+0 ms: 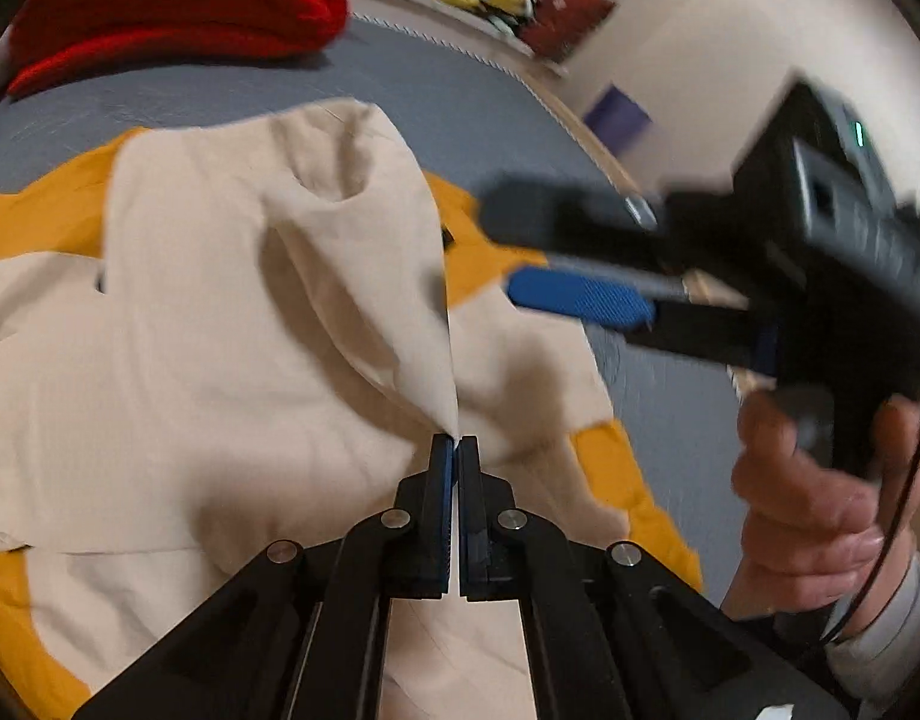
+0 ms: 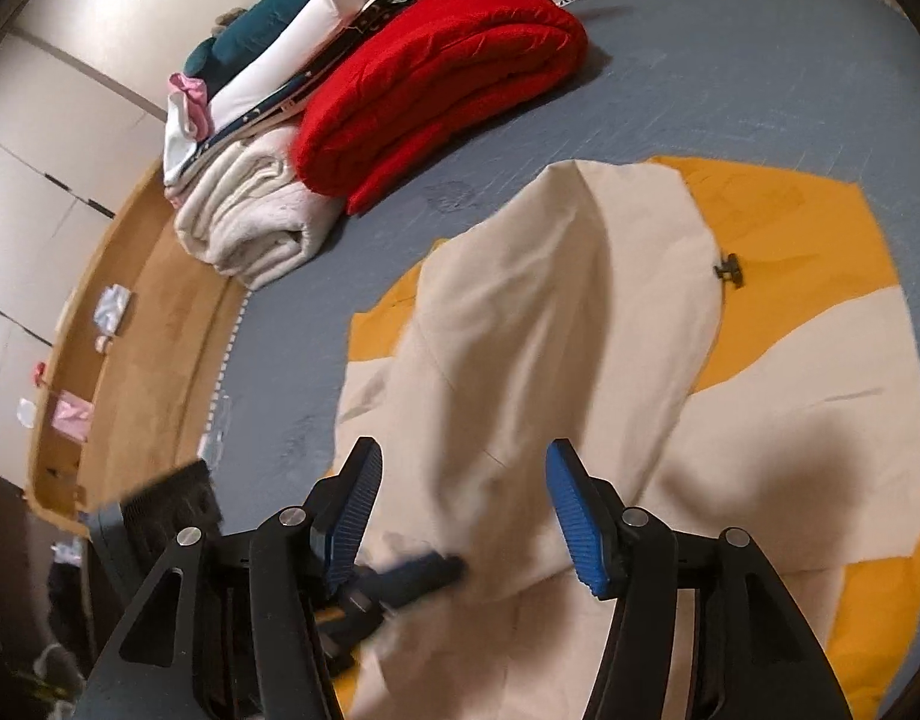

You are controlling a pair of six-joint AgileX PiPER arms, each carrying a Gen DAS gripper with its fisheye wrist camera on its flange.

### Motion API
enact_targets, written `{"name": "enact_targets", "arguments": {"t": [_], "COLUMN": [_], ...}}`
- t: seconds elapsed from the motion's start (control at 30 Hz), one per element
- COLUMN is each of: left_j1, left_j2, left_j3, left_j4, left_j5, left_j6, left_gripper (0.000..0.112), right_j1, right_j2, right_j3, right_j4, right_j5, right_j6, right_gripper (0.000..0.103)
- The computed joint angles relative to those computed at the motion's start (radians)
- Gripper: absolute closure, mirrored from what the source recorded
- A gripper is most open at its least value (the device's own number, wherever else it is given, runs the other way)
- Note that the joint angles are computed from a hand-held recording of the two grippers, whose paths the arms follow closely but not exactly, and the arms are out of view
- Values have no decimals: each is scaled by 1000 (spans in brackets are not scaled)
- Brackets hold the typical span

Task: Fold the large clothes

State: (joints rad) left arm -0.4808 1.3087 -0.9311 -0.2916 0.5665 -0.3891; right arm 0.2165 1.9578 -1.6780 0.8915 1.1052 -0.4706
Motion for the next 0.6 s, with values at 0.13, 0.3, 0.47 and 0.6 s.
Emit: {"name": "enact_targets", "arguments": {"t": [0.13,0.3,0.47,0.6], "left_j1": [-23,20,237,395], "left_j2": [38,41,-88,-92], "left_j3": [-20,-29,115,214], "left_j4": [-27,-111,-187,-296], "left_j5": [15,72,47,77], "left_j6": [11,85,2,30], "left_gripper": [112,109,76,73], "right_j1": [24,77,45,21], "right_j2": [27,48,48,78], "right_j3": [-22,-11,10,2], "right_j4": [-65,-187,-180,-236], "right_j5": [0,-62,-128,-137], "right_j6": [29,86,164,287], "right_gripper": [43,69,100,100]}}
